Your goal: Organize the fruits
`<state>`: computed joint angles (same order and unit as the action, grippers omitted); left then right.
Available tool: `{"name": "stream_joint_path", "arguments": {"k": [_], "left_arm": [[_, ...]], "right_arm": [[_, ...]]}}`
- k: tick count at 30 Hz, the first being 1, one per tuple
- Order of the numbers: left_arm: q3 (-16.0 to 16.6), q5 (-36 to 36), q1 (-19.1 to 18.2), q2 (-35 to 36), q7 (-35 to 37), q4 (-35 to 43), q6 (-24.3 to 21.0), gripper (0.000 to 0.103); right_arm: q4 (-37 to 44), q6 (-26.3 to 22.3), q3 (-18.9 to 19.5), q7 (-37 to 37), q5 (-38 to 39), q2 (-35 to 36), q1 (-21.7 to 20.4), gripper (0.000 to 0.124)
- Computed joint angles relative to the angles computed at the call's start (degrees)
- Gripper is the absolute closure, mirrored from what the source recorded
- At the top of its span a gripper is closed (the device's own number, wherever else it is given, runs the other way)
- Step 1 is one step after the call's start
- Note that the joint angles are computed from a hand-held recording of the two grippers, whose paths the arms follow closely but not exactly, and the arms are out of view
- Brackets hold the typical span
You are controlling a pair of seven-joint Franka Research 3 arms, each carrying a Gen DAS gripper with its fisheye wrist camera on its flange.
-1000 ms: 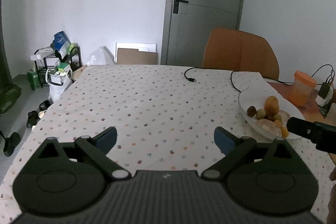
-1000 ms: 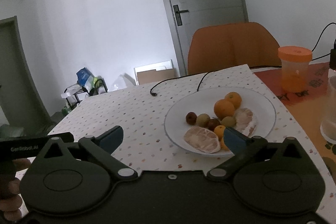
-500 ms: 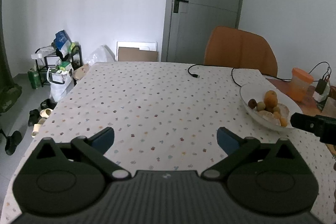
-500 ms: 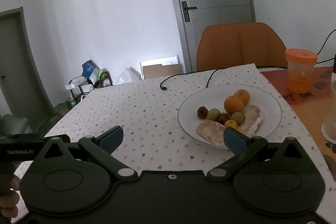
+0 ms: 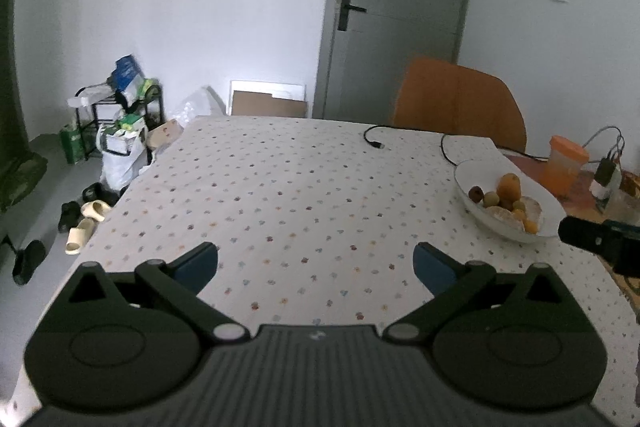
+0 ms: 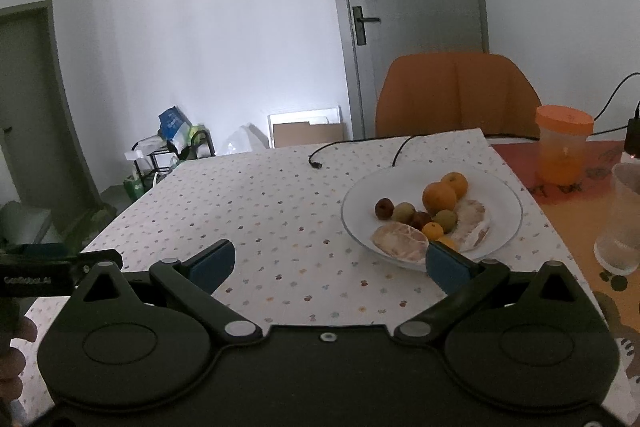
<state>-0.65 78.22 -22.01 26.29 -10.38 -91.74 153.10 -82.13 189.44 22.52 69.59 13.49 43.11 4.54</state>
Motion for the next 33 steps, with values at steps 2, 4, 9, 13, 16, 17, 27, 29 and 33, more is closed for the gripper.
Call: {"name": "stream_joint_path", "arguments": {"k": [2,4,9,13,16,17,27,29,33], "left_arm": [[0.11,0.78,-0.24,-0.8,-0.5,-1.03,-0.21,0.0],[-0.03,1.47,-0.3,-1.5,-1.09,-1.92,-0.87,0.0],[-0.64,4.07,0.24,-3.32,-4.01,-4.41,-1.49,0.0],[-1.52,4.66,1.17,-3.76,-4.44,-5.11,-1.76,0.0],[-1.89,4.69,1.53,-3.66,-4.21,-5.12,-1.78,0.0],[-1.98,4.62,1.6,-3.55,-4.02,-5.03,-1.78,0.0],[-2.03,3.97,1.4,-2.82,-2.68,-4.46,-1.37,0.0],[-2.0,3.78,1.34,-2.67,-2.42,-4.33,-1.32,0.0],[-1.89,3.64,1.18,-2.52,-2.21,-4.19,-1.12,0.0]], "right_arm": [[-1.36,0.93,0.75,0.02,-0.17,-0.59,-0.53,0.021],[-2.69,1.73,1.97,0.29,-0.67,-1.01,-1.49,0.021],[-5.08,2.3,1.44,2.08,-1.37,-2.34,-1.4,0.021],[-7.32,3.01,2.07,2.74,-2.95,-3.5,-2.45,0.021],[-8.85,3.6,2.33,3.7,-3.95,-4.29,-3.14,0.021],[-8.98,3.61,2.3,4.05,-4.25,-4.32,-3.22,0.021],[-10.03,3.25,2.03,6.0,-6.04,-4.76,-3.54,0.021],[-10.06,3.15,2.32,6.11,-6.34,-4.65,-3.81,0.021],[-10.54,3.21,2.66,6.25,-6.71,-4.83,-4.21,0.021]]}}
